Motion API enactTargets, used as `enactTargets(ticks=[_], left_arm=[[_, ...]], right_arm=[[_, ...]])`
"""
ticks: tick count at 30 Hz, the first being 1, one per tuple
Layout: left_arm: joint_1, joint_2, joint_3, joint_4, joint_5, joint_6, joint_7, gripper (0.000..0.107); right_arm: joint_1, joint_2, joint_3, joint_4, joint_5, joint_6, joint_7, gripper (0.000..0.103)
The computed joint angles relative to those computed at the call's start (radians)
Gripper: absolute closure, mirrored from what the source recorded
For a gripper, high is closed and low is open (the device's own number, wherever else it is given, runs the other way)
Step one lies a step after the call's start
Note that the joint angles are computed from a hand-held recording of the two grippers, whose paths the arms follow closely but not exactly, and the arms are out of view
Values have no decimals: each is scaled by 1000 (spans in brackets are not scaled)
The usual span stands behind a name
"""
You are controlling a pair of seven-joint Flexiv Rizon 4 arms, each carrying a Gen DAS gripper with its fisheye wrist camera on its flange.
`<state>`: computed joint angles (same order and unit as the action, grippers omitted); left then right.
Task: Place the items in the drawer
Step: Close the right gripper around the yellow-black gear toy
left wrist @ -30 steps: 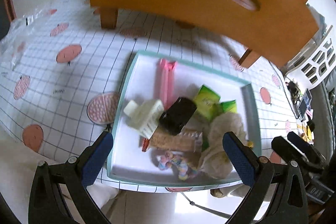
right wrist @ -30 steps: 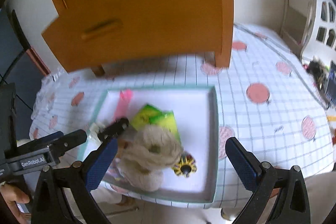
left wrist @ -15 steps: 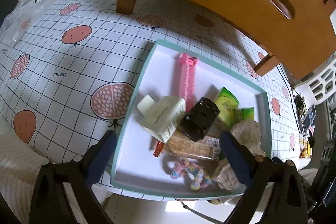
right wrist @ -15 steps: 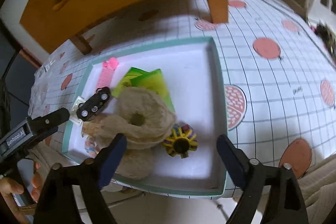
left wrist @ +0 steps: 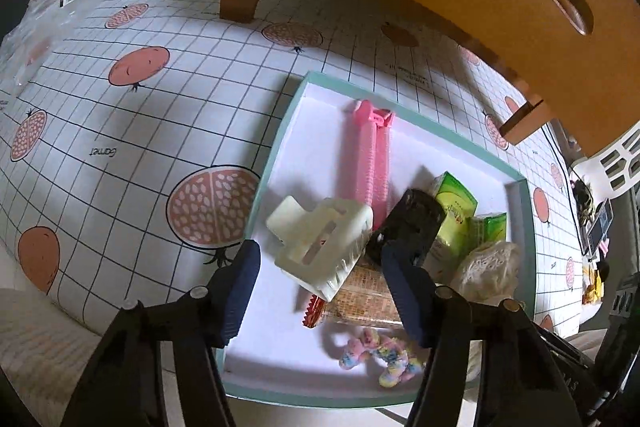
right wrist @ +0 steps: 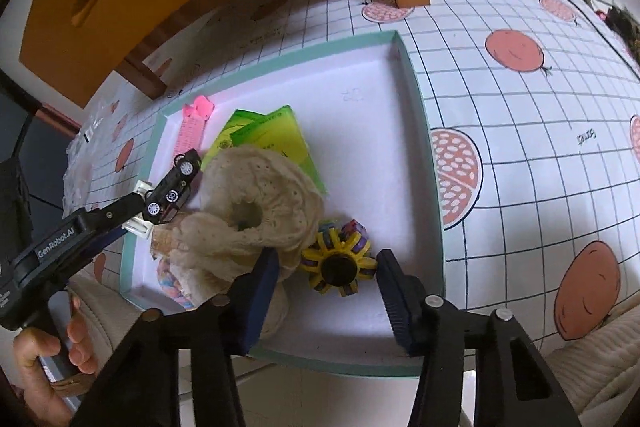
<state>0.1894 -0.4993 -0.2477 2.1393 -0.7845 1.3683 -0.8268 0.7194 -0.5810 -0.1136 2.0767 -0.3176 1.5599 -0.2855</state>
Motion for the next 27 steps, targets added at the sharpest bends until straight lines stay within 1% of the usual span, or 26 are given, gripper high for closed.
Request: enactTargets(ticks=[4, 6, 9, 11, 12, 13, 15, 17, 22, 24, 27], left_arm=[[-21, -20, 36, -25, 45, -29, -44, 43], [-12, -26, 21, -26, 44, -16, -35, 43], [-12, -31, 20, -30, 65, -11, -36, 43], [-16, -32, 25, -33, 83, -15, -43, 43], [-15, -33, 26, -34, 90, -18, -46, 44], [-17, -33, 31, -35, 97, -20, -53, 50], [-11, -34, 34, -40, 102, -39, -67, 58], [4, -34, 22, -40, 85, -50, -68, 58], [6, -32, 21, -37, 67, -40, -73, 60], [18, -28, 6, -32, 46, -34, -63, 61], [26, -26, -7, -30, 21, -31, -49, 61]], right_arm=[[-27, -16, 27, -14, 11, -6, -5, 54], [-32, -23, 29, -18, 15, 0, -8, 55], [-18, -28, 12, -21, 16, 7, -9, 55], [-19, -30, 14, -21, 21, 14, -13, 59], [-17, -29, 11, -20, 24, 16, -12, 60], [-17, -29, 11, -18, 28, 19, -13, 61], [-12, -29, 5, -15, 38, 31, -11, 62], [-3, -29, -2, -10, 49, 40, -7, 62], [41, -29, -42, 5, 83, 63, 23, 62], [67, -26, -66, 12, 98, 69, 39, 62], [85, -22, -86, 29, 117, 93, 39, 62]])
